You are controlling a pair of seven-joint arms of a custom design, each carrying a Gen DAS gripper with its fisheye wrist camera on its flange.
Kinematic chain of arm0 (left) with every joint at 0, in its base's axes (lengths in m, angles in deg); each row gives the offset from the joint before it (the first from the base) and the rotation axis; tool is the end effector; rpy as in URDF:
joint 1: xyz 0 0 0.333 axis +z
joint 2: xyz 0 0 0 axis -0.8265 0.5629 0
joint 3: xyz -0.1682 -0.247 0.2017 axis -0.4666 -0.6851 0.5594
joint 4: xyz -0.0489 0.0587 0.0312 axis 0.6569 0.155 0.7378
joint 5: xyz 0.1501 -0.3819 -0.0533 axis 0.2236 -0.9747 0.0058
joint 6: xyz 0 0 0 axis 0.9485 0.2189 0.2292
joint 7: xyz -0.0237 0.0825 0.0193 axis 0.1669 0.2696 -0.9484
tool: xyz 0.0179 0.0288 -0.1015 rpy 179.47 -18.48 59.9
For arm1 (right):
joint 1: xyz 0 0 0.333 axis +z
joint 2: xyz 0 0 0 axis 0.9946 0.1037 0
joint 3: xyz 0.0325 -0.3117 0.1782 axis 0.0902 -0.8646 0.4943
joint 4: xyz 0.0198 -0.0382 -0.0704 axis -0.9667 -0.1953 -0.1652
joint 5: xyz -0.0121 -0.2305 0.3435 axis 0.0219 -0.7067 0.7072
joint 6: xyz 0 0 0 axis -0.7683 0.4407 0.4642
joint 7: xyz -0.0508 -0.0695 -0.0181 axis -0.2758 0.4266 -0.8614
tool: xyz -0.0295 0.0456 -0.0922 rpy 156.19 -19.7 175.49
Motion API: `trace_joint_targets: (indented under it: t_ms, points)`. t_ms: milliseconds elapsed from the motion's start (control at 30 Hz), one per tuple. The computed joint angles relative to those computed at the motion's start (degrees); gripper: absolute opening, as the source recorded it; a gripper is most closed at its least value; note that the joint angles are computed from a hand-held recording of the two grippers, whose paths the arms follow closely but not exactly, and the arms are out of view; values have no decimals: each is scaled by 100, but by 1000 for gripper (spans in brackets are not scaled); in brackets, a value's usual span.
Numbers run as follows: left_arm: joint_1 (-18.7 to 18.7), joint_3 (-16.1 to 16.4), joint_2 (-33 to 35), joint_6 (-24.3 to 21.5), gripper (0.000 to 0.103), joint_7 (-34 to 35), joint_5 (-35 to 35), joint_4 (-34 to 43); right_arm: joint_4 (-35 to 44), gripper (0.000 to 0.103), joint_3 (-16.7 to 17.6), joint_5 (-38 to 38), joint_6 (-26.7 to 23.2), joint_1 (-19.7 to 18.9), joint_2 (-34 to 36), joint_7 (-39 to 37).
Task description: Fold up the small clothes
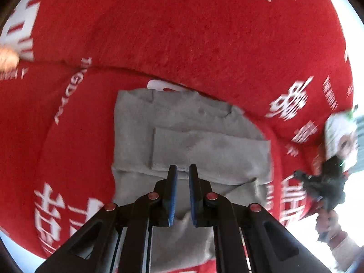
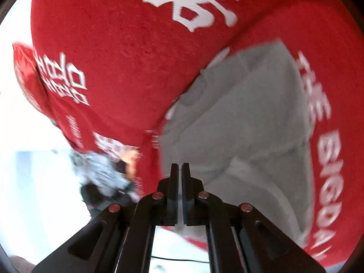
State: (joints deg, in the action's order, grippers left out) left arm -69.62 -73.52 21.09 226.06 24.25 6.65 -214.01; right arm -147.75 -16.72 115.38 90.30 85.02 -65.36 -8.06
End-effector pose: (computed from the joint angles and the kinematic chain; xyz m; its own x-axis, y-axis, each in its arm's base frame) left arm 0.3403 -0.1455 0.4573 0.2245 -0.8849 0.4082 -0.9019 -0.3473 -0.2569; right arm 0.5076 0.0115 0.4225 -0.0368 -0.5929 -0.8044 -0.9920 0.1188 -0.0422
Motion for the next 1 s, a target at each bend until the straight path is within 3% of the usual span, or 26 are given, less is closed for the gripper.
trace_joint_targets:
  t_ms: [67,133,167,200,333,600,633,667,700,933,1000]
  points:
    - [125,-170,170,-362,12,11,409,155,286,5,186,-1070,195,114,113,1]
    - [87,-234,398,-817,12,76,625,295,360,22,359,-2258,362,272,143,-59]
    - [54,-284,520,-1043,12,89,712,337,313,44,407,-2591,452,342,129,-90]
    - [26,-329,614,-1149,12,85,763,347,218,60,462,-2893,597,423,98,-124]
    - [-128,-395,795,-1289,12,49,735,217,-94,59,517,-3299,1007,652,63,-157]
    - [-277,-380,805,-1455,15,60,573,52,-89,59,554,-3425,1087,809,319,50]
    - [-255,-427,790,-1459,43,-15,640,58,-92,59,557,-3439,1093,809,330,64]
    - [-225,-486,755,-1433,83,-139,712,49,-84,59,566,-3453,1104,815,345,75]
    - [-207,-543,687,-1376,92,-259,787,25,-73,59,574,-3470,1112,820,357,85]
    - [-371,-422,622,-1341,93,-178,711,-42,-194,59,608,-3621,1411,874,262,158]
    - [-415,-327,771,-1303,77,-13,558,-41,-205,59,602,-3637,1432,889,264,196]
